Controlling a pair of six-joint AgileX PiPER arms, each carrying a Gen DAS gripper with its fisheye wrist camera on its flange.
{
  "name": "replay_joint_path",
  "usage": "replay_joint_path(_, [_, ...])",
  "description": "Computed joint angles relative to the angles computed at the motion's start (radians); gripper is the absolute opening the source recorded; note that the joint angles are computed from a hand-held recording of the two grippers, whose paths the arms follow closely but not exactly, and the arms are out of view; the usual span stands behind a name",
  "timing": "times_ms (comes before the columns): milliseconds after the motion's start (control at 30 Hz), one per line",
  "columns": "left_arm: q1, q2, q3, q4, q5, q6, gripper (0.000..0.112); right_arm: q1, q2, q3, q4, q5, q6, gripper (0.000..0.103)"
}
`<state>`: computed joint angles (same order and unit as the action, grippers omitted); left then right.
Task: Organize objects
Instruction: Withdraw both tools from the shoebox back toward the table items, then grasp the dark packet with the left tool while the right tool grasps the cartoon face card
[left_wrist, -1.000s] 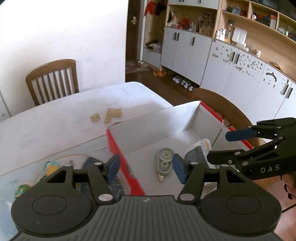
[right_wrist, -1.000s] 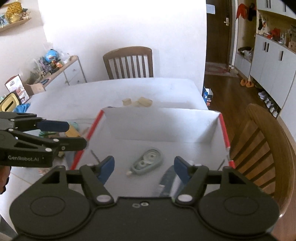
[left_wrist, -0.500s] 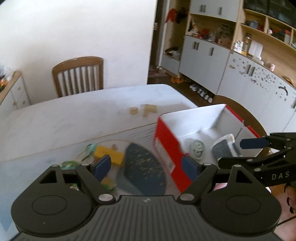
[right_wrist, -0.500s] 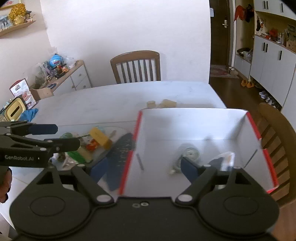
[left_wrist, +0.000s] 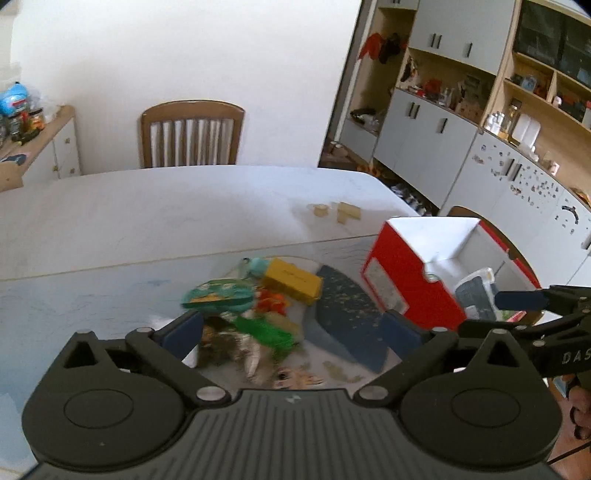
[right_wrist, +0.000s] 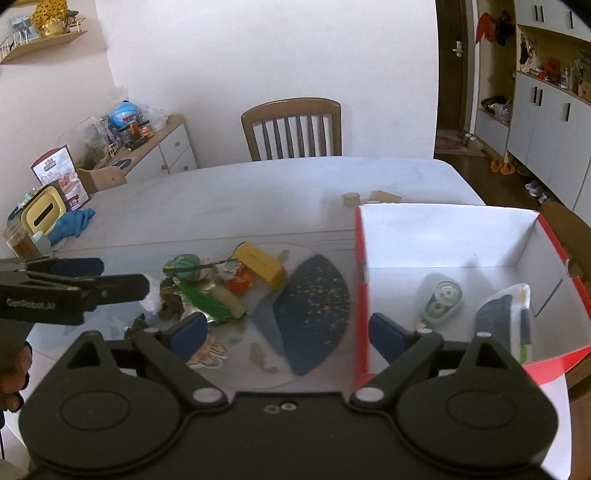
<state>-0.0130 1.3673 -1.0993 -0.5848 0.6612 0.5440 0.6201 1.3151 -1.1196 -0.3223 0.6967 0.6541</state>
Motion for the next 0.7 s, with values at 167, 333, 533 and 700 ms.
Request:
replay_joint_path(167, [0.124,-0.008,0.059,-0.128,0.03,0.181,0.103,0.126,0.026,0.029,-0.232,-0.025,0.246,0.102])
replay_joint_path(333, [0.209,-0.016,0.124,-0.208,0.022,0.347,0.103,0.203,0.103,0.006,-0.34,-0.005,0.331,0.102])
replay_joint_path(533, [0.264,0.012,0.187,-0.262,-0.013,0.488,0.103,0.202,0.175,-0.028,-0.273,-0.023,0.304,0.102])
replay_joint_path(700, [0.292,0.066,0.209,-0.289,-0.036,0.54,0.103,0.182,0.243,-0.056,-0.211,-0.039,0.284,0.102])
